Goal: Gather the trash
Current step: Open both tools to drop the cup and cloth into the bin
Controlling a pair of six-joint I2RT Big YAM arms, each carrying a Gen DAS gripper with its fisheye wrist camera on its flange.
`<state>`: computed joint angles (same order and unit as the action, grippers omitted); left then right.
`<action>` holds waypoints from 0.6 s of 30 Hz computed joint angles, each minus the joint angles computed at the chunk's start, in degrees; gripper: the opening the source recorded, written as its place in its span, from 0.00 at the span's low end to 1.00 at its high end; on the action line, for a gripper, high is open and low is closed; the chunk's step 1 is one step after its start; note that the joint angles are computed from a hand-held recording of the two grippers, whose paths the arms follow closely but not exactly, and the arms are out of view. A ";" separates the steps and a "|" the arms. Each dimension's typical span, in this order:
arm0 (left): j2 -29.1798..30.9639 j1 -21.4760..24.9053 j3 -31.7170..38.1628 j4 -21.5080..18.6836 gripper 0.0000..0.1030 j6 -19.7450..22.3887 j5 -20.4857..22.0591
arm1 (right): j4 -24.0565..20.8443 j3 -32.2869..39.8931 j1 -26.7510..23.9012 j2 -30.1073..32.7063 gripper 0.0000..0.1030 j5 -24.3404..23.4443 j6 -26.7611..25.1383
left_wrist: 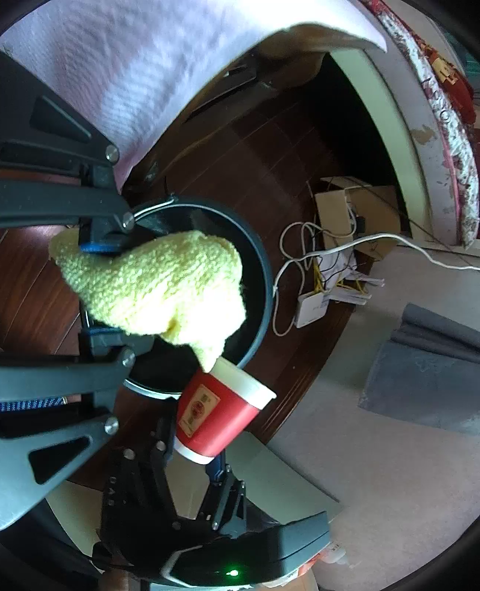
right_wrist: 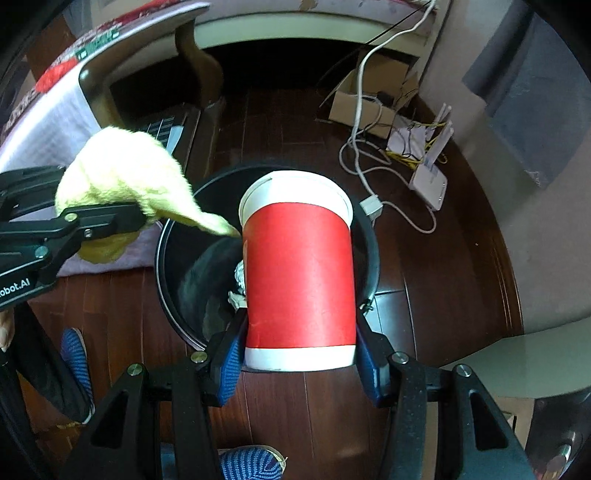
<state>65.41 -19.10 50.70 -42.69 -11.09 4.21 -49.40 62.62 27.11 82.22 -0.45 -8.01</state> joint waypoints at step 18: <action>-2.56 1.92 -2.97 0.52 0.92 -2.66 -6.94 | -2.27 3.24 0.83 4.55 1.00 6.61 -0.76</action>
